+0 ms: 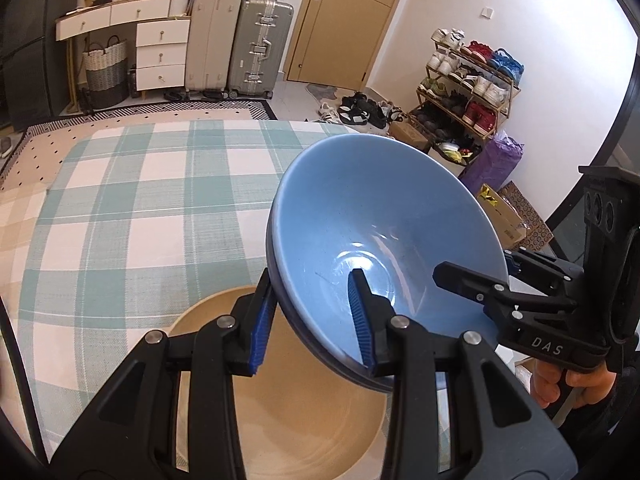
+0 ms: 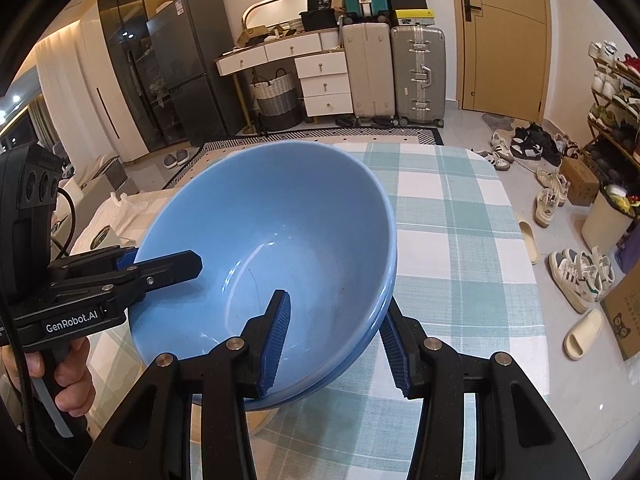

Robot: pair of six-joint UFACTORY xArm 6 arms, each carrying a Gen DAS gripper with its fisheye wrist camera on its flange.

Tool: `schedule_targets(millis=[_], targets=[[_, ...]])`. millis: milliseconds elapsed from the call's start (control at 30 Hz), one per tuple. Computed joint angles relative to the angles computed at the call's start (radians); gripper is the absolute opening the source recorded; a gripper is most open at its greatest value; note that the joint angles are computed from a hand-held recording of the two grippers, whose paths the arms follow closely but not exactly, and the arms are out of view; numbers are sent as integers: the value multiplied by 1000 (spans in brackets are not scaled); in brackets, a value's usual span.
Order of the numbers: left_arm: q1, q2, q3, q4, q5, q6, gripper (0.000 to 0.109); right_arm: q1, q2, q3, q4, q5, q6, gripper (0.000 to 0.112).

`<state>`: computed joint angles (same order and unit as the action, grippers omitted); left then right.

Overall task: Organize plates and bowls
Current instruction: 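Lift the nested blue bowls with both tools and carry them toward the cream plates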

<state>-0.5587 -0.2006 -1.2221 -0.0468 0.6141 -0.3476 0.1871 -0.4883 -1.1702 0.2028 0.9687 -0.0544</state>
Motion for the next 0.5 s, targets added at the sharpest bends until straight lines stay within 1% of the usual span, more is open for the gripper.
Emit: schedule_targets(millis=[167,367,500], targets=[[18,-79,66,32,6,-36,32,49,11,-14,-13,-5,18,46],[30,-171,144,86,17,-97,32,86,24,-23,-8,-8,18,46],[39,-199,178,110,15,-125,32,109,29,-24,-7,-7,17,46]])
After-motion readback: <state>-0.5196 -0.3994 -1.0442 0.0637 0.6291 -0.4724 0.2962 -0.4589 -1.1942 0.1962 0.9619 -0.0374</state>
